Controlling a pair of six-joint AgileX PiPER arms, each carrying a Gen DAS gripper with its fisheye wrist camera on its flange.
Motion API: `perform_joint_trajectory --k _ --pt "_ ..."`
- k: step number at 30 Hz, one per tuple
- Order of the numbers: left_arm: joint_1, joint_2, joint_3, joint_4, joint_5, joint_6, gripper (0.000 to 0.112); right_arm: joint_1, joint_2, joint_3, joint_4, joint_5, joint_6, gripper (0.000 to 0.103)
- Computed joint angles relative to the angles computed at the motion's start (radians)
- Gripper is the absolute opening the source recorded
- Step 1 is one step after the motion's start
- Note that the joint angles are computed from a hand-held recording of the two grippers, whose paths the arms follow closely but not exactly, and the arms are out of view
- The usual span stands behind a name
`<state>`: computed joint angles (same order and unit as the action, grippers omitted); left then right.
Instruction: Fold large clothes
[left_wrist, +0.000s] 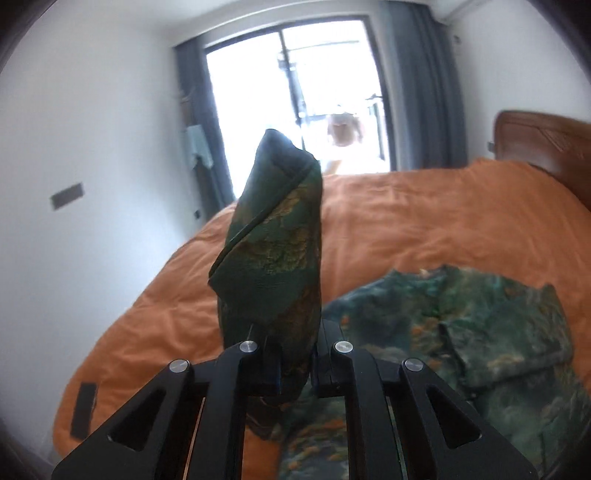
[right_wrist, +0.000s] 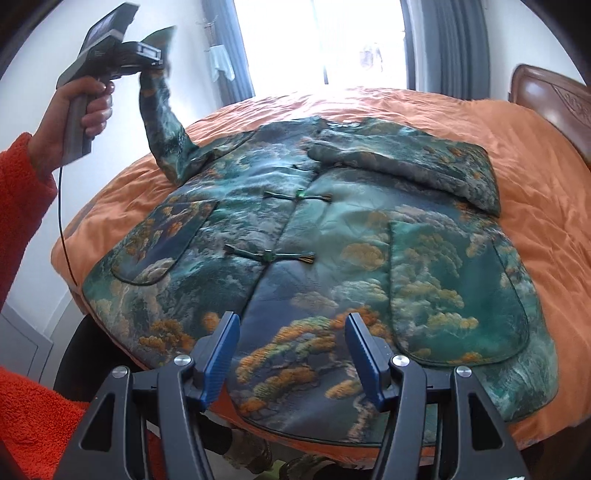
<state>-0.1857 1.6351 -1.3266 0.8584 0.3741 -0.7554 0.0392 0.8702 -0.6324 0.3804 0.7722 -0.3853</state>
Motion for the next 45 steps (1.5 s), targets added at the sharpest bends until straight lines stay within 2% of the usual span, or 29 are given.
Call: perform_joint_trajectory --k 2,6,8,9,10,11,12,13,14,16,18,22,26,29,31,32,34,39,41,45 --pt "-0.098 0.054 0.006 0.100 0.018 -0.079 0.009 -0.098 -0.012 0.006 0.051 0.034 -0.069 0.060" --pt "-0.234 0.183 0.016 0.151 0.051 -0.145 0.010 -0.319 -0.050 0.016 0.143 0.113 -0.234 0.060" --pt "-0.284 0.224 0.051 0.200 0.078 -0.190 0.017 -0.441 -0.049 0.017 0.192 0.161 -0.326 0.060" --pt "-0.298 0.238 0.070 0.201 0.077 -0.184 0.022 -0.498 -0.044 0.015 0.212 0.182 -0.365 0.060" --pt "-0.313 0.253 0.088 0.212 0.080 -0.187 0.040 -0.551 -0.033 0.011 0.232 0.200 -0.406 0.060" --pt "-0.338 0.235 0.130 0.227 0.090 -0.204 0.051 -0.581 -0.023 0.005 0.239 0.206 -0.427 0.060" --pt "-0.351 0.223 0.177 0.282 0.083 -0.261 0.069 -0.598 -0.011 -0.002 0.241 0.204 -0.437 0.060" --pt "-0.361 0.200 0.237 0.368 0.072 -0.353 0.077 -0.612 0.010 -0.018 0.245 0.199 -0.446 0.060" --pt "-0.378 0.153 0.310 0.429 0.071 -0.423 0.080 -0.615 0.032 -0.037 0.251 0.194 -0.449 0.060" --pt "-0.383 0.080 0.417 0.487 0.062 -0.489 0.082 -0.594 0.096 -0.096 0.266 0.186 -0.444 0.060" --pt "-0.369 -0.005 0.515 0.508 0.044 -0.519 0.083 -0.565 0.204 -0.191 0.309 0.220 -0.431 0.060" --pt "-0.327 -0.159 0.678 0.593 0.025 -0.649 0.088 -0.437 0.516 -0.446 0.412 0.285 -0.312 0.060" --pt "-0.277 -0.283 0.779 0.597 0.021 -0.700 0.088 -0.266 0.842 -0.718 0.445 0.265 -0.138 0.060" --pt "-0.222 -0.339 0.830 0.580 -0.013 -0.706 0.090 -0.174 0.998 -0.844 0.448 0.226 -0.024 0.061" --pt "-0.189 -0.332 0.846 0.605 -0.033 -0.745 0.090 -0.110 1.062 -0.887 0.410 0.194 0.044 0.061" --pt "-0.169 -0.320 0.850 0.625 -0.046 -0.767 0.090 -0.088 1.084 -0.908 0.382 0.194 0.074 0.052" --pt "-0.132 -0.310 0.859 0.630 -0.065 -0.774 0.090 -0.057 1.090 -0.930 0.334 0.200 0.098 0.017" --pt "-0.037 -0.344 0.888 0.581 -0.155 -0.741 0.090 -0.029 0.991 -0.977 0.222 0.111 0.075 0.015" --pt "-0.034 -0.352 0.892 0.588 -0.167 -0.761 0.090 -0.028 1.017 -1.076 0.162 0.112 0.107 0.015" --pt "-0.079 -0.345 0.887 0.648 -0.139 -0.833 0.090 -0.003 1.148 -1.262 0.009 0.127 0.188 0.015"
